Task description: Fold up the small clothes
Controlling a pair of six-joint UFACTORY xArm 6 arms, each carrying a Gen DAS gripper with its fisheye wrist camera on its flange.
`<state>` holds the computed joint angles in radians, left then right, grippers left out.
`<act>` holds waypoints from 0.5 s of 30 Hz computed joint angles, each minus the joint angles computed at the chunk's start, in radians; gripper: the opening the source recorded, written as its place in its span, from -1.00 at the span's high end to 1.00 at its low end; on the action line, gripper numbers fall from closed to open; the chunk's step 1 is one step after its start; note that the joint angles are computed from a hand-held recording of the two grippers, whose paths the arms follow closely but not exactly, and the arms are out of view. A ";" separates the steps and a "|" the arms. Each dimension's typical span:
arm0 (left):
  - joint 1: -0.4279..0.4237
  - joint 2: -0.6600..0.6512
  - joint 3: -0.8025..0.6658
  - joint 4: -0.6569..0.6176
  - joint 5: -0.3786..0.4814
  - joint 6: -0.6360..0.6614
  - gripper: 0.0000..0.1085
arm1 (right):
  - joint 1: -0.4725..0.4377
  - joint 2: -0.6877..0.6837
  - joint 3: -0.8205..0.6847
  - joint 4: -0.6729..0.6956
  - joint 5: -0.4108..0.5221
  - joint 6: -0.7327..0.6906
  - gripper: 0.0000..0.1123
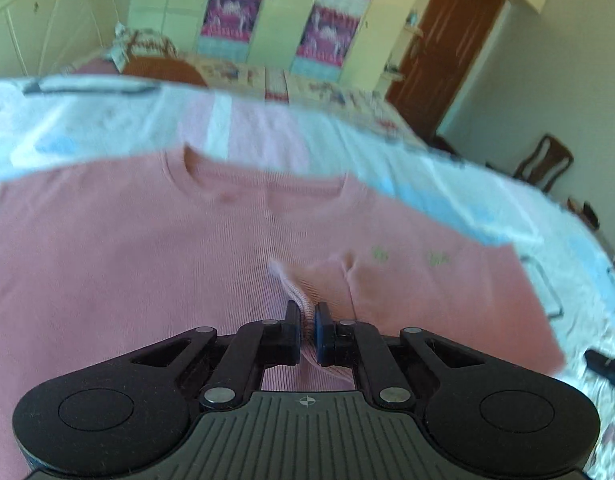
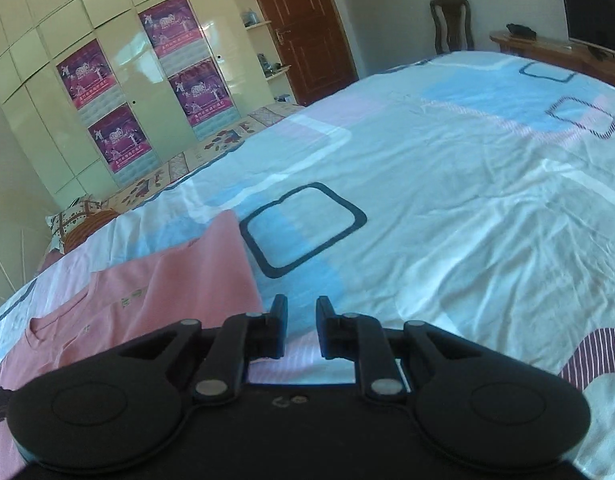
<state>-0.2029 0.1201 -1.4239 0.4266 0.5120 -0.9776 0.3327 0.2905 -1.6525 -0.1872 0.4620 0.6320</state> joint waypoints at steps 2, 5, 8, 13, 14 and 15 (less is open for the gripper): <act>0.008 -0.049 0.028 0.088 0.012 -0.054 0.89 | -0.005 0.010 -0.001 0.063 -0.003 -0.055 0.70; 0.030 -0.128 0.096 0.147 0.036 -0.074 0.89 | 0.001 0.017 -0.004 0.165 -0.002 -0.158 0.68; 0.048 -0.167 0.153 0.122 0.060 -0.043 0.89 | 0.015 0.034 -0.023 0.223 0.001 -0.224 0.67; 0.053 -0.194 0.219 0.151 0.055 -0.107 0.89 | 0.035 0.067 -0.077 0.294 0.024 -0.321 0.67; 0.057 -0.197 0.231 0.153 0.044 -0.120 0.89 | 0.040 0.072 -0.088 0.306 0.027 -0.343 0.67; 0.060 -0.199 0.241 0.153 0.035 -0.128 0.89 | 0.044 0.079 -0.099 0.319 0.030 -0.363 0.65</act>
